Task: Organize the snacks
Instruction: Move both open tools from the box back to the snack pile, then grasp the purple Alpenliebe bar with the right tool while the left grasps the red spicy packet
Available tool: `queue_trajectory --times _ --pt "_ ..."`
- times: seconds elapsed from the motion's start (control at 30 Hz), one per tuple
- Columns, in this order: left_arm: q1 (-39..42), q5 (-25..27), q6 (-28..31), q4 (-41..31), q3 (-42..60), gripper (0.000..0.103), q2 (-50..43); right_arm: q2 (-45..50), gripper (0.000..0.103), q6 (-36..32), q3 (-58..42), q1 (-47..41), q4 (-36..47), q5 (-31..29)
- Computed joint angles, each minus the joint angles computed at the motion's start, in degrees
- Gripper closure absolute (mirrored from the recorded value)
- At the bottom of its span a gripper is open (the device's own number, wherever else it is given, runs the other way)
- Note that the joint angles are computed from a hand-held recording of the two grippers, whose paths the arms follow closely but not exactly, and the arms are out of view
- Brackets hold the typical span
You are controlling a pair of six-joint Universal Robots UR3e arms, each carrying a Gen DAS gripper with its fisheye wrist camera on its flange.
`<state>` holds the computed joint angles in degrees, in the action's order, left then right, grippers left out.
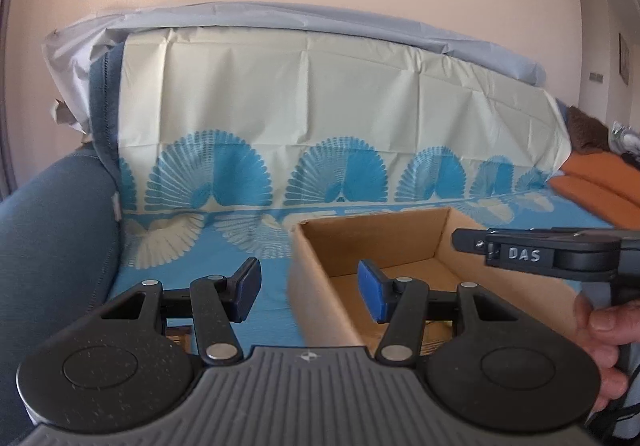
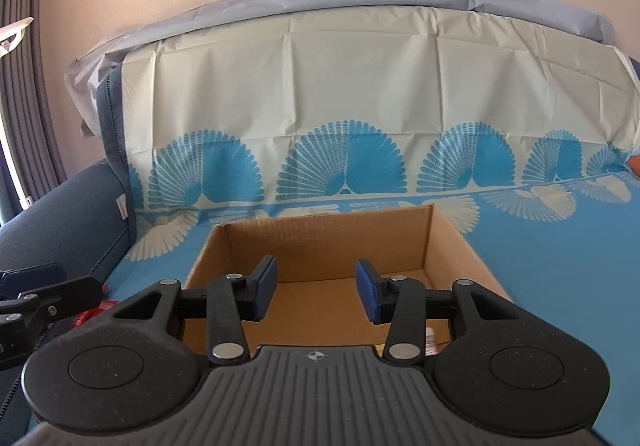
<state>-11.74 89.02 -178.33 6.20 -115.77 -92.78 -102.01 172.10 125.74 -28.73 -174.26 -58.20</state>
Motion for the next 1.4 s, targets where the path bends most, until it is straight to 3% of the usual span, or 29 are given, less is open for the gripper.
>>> queue_trajectory --times 0.07,0.17,0.3,0.43,0.63,0.67,0.73,0.77,0.87,0.93,1.13,1.23,1.27,1.3,1.33,1.4 --pt "3.80 -0.88 3.00 -0.46 -2.90 0.044 2.68 0.29 0.072 0.63 0.06 2.56 -1.09 0.52" --pt "11.75 -4.59 -0.89 -4.61 -5.47 0.067 6.97 1.13 0.081 1.28 -0.15 6.86 -2.81 0.85" --pt "16.99 -1.32 -5.58 -7.36 -6.51 0.088 9.50 3.08 0.090 3.15 -1.40 12.77 -4.03 1.58" --pt "21.32 0.21 -8.55 -10.32 -6.64 0.088 11.52 7.16 0.096 6.63 -4.14 18.75 -3.34 3.38" --pt "22.71 1.89 -6.74 -14.17 -4.60 0.088 10.20 16.98 0.094 11.02 -12.97 29.53 3.64 -1.58" --pt "22.92 1.78 -6.35 -14.45 -4.41 0.088 9.94 18.84 0.093 11.83 -15.02 31.62 5.50 -4.48" --pt "23.05 1.93 -5.66 -15.09 -3.81 0.088 9.06 22.27 0.075 13.47 -18.65 34.99 9.23 -9.59" --pt "23.20 1.92 -5.28 -15.41 -3.59 0.088 8.72 23.85 0.072 14.70 -20.38 36.09 11.03 -11.26" --pt "23.62 2.13 -4.14 -16.56 -2.72 0.088 7.20 27.85 0.065 19.10 -23.94 37.33 13.78 -12.12" --pt "24.18 2.24 -3.73 -17.70 -2.09 0.088 6.14 30.54 0.054 21.74 -26.56 38.05 15.01 -12.74" --pt "24.93 2.22 -2.57 -17.65 -0.82 0.088 3.00 39.16 0.041 26.72 -35.76 41.47 17.92 -17.31" --pt "22.95 3.96 -0.52 -16.11 1.27 0.087 -0.74 42.61 0.040 26.40 -39.93 43.61 20.50 -21.14" --pt "22.50 4.23 -0.09 -16.24 2.17 0.087 -1.89 43.15 0.041 25.28 -40.54 44.61 20.10 -23.02" --pt "22.01 4.50 0.38 -16.16 3.17 0.087 -3.33 43.71 0.050 23.32 -41.59 45.89 20.58 -25.63" --pt "21.48 4.90 0.88 -15.94 4.03 0.087 -4.69 44.15 0.067 21.39 -42.62 47.03 21.52 -28.17" --pt "20.09 6.16 2.09 -16.24 6.72 0.086 -8.23 43.46 0.081 20.26 -42.13 47.08 22.36 -29.26"
